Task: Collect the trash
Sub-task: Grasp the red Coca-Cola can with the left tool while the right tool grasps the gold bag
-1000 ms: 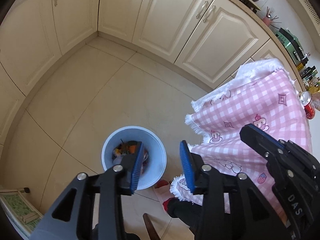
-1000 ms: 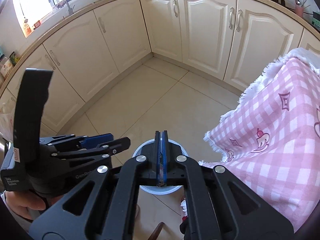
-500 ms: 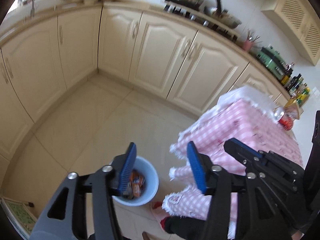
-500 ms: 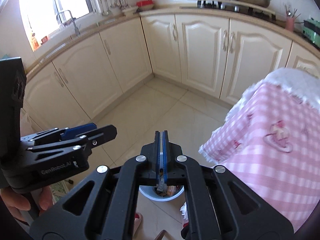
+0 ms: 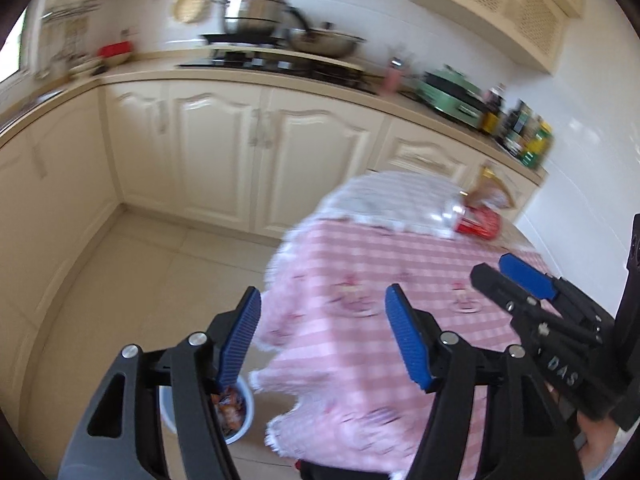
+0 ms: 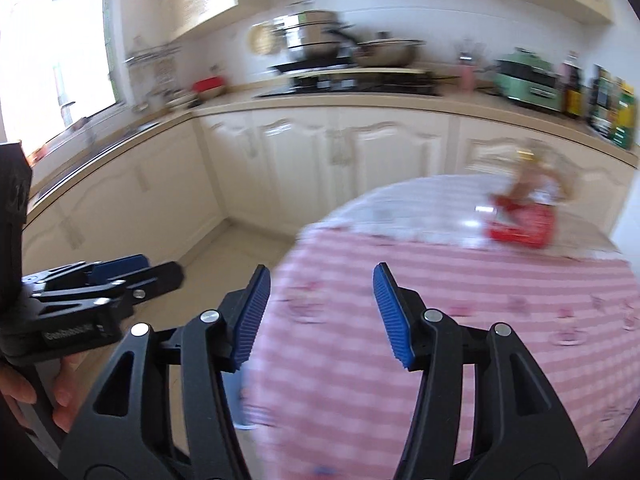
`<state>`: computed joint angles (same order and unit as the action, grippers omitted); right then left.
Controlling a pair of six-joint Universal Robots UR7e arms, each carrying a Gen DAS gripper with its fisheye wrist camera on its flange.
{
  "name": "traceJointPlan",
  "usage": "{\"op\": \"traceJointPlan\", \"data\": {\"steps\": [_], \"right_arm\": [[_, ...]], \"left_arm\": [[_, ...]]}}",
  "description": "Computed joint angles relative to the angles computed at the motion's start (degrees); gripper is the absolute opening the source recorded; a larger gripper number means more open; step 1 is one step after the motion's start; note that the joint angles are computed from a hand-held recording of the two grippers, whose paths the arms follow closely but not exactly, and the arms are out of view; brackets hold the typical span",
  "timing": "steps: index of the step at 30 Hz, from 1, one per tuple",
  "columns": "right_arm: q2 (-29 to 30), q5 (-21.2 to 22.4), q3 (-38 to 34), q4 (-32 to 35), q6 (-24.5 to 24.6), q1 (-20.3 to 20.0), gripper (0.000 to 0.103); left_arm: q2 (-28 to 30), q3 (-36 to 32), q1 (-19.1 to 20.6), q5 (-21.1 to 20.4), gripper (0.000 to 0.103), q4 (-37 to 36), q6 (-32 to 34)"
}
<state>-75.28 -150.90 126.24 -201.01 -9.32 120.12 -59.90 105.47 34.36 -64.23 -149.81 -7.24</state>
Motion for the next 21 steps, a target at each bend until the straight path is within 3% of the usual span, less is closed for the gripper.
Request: {"op": "traceJointPlan", "data": {"steps": [5, 9, 13, 16, 21], "right_arm": [[-9.48, -2.63, 4.68, -5.95, -4.23, -4.23, 0.061], [-15.42, -2.23, 7.20, -8.03, -6.18, -8.29, 0.063], [-20.59, 0.15, 9.07, -7.72, -6.72, -13.27, 0.067], [-23.29, 2.65, 9.67, -5.65, -6.30, -16.74, 0.068], [-27.22, 7.21, 10.02, -2.00, -5.93, -21.99, 0.068]], "left_arm": [[8.65, -5.94, -2.72, -5.39, 0.068, -0.11, 0.57], [15.18, -10.69, -3.75, -9.91, 0.068, 0.40, -2.19], [21.66, -15.48, -4.06, -11.93, 0.068, 0.68, -6.63], [26.16, -18.95, -3.38, -16.14, 0.068, -1.38, -11.29], [32.08, -23.15, -3.08, -17.90, 0.069, -4.61, -20.16]]}}
